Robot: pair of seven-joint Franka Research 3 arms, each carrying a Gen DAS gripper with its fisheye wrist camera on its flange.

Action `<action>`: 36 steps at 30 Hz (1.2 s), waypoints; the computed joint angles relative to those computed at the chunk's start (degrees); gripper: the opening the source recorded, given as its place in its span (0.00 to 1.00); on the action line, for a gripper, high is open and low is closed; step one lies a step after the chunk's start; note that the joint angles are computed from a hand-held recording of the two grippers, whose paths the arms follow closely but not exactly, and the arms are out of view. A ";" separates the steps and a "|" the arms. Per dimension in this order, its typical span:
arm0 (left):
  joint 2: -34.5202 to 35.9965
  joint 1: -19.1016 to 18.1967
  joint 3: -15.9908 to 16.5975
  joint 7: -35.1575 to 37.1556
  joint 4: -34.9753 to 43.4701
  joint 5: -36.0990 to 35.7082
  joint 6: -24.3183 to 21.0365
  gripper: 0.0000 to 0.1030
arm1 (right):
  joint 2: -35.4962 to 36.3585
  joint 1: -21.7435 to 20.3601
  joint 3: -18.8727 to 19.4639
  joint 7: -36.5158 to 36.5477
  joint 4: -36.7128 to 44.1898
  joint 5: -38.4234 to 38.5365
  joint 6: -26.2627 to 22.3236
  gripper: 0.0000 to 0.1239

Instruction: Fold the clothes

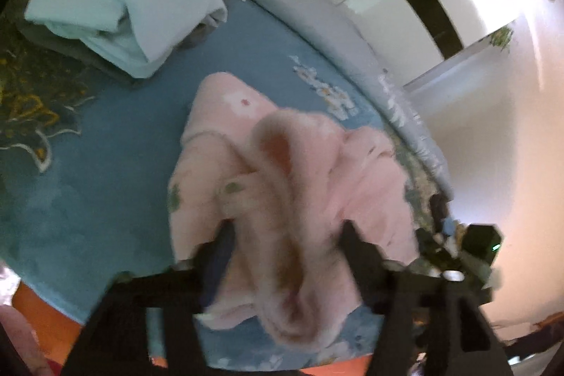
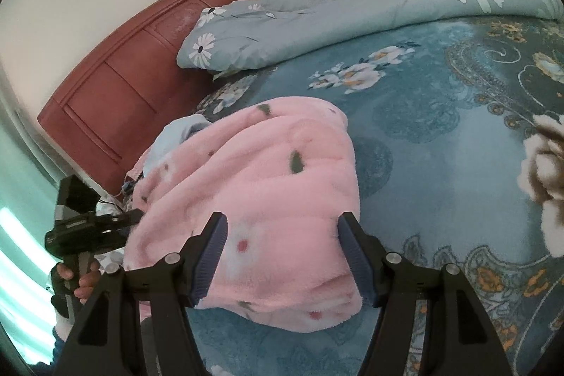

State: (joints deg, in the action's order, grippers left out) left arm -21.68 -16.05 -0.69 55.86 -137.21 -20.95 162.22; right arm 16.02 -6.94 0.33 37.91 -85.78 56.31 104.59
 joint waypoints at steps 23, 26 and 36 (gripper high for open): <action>5.25 0.12 4.74 17.74 6.76 -9.31 -1.58 0.26 | -0.70 0.82 0.66 -2.59 0.20 -0.66 -0.25 0.54; 6.22 -0.79 6.21 22.99 3.28 -19.55 -0.66 0.29 | -1.01 1.59 0.39 -2.82 -0.57 -2.04 0.16 0.54; 2.71 6.14 -0.20 22.90 0.39 -17.86 -0.99 0.53 | -0.66 2.82 0.21 -1.06 0.04 -5.43 1.37 0.54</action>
State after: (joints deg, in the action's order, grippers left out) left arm -18.96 -9.90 -0.89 78.76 -136.83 -38.81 161.23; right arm 15.36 -4.12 0.54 36.86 -85.74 50.89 105.96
